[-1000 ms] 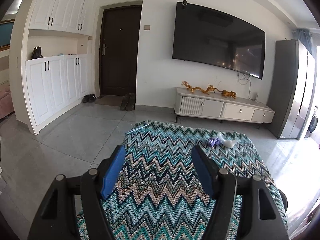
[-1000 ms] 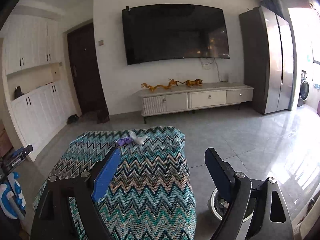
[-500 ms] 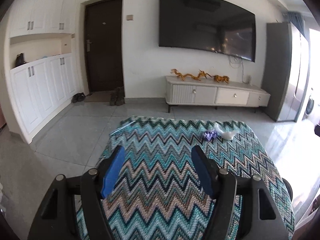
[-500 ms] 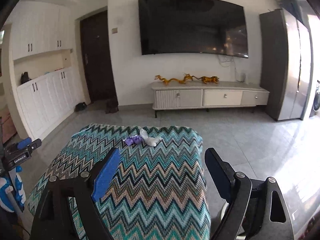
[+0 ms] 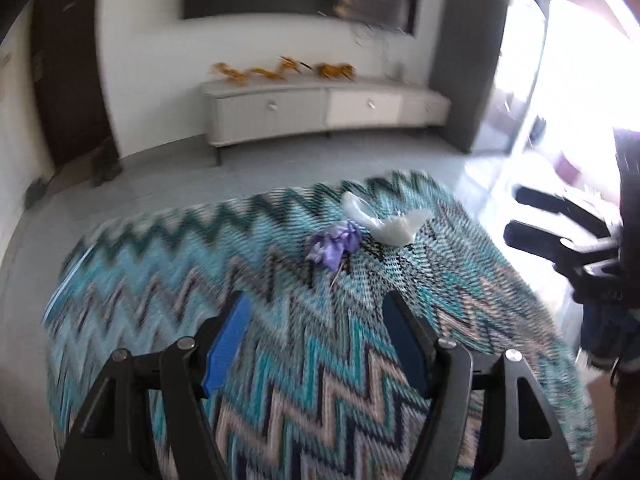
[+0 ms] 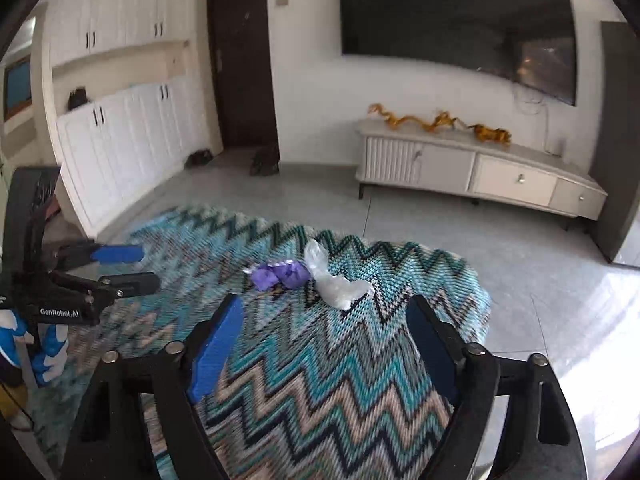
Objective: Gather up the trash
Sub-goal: 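Move both tools back to the blanket toward the purple glove and white bag, then grasp the purple glove with the left tool while the right tool grasps the white plastic bag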
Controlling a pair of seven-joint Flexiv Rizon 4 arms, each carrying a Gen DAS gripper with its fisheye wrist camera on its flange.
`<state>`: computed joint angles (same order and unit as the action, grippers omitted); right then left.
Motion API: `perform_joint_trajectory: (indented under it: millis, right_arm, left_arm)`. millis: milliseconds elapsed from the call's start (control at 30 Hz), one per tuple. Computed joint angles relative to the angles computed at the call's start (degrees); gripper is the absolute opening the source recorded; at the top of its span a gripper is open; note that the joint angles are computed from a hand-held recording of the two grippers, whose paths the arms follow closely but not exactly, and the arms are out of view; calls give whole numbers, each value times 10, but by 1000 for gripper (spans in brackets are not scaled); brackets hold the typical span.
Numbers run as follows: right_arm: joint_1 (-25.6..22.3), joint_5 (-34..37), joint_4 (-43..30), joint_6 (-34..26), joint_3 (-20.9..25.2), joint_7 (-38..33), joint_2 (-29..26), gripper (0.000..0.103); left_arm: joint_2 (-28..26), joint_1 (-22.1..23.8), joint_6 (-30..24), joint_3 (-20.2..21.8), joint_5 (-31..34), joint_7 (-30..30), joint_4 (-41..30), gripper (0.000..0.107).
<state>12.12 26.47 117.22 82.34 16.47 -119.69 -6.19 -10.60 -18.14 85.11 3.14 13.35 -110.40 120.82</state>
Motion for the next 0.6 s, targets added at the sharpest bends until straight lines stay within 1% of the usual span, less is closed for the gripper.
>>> perform_joint_trajectory:
  millis: [67,133,200,267,367,433,500,533,567,600]
  right_arm:
    - [0,-13,-34,-9,-2,-13,-46,75]
    - [-8,-32,-66,-21,2,-16,-87,72]
    - [-21,-45,-88,-32,13,-16,-116,69]
    - [-41,-48,-120,-52,31,-23,-145,69]
    - [-71,-32,-163,-86,61,-40,-180,68]
    - [-79,-25,-186,-108,70,-45,-198,68]
    - [-85,-18,-206,-137,76,-48,-212,63]
    - [-85,-16,-214,-153,76,-50,-217,62]
    - [-80,-19,-216,-160,70,-46,-220,58]
    - [-76,-21,-217,-167,66,-43,-222,51]
  left_arm:
    - [-38,11,-1,-17,-12,34,-30,67]
    - [-76,23,0,-34,-39,72,-58,67]
    - [-104,42,12,-59,-72,119,-72,67]
    - [-121,52,18,-72,-93,152,-80,67]
    - [-142,82,21,-113,-133,206,-83,66]
    - [-151,78,18,-112,-148,224,-88,66]
    - [-159,92,16,-131,-172,250,-89,59]
    - [-161,94,13,-136,-182,260,-89,48]
    - [-164,95,7,-138,-192,269,-89,38]
    - [-165,92,5,-137,-199,276,-88,34]
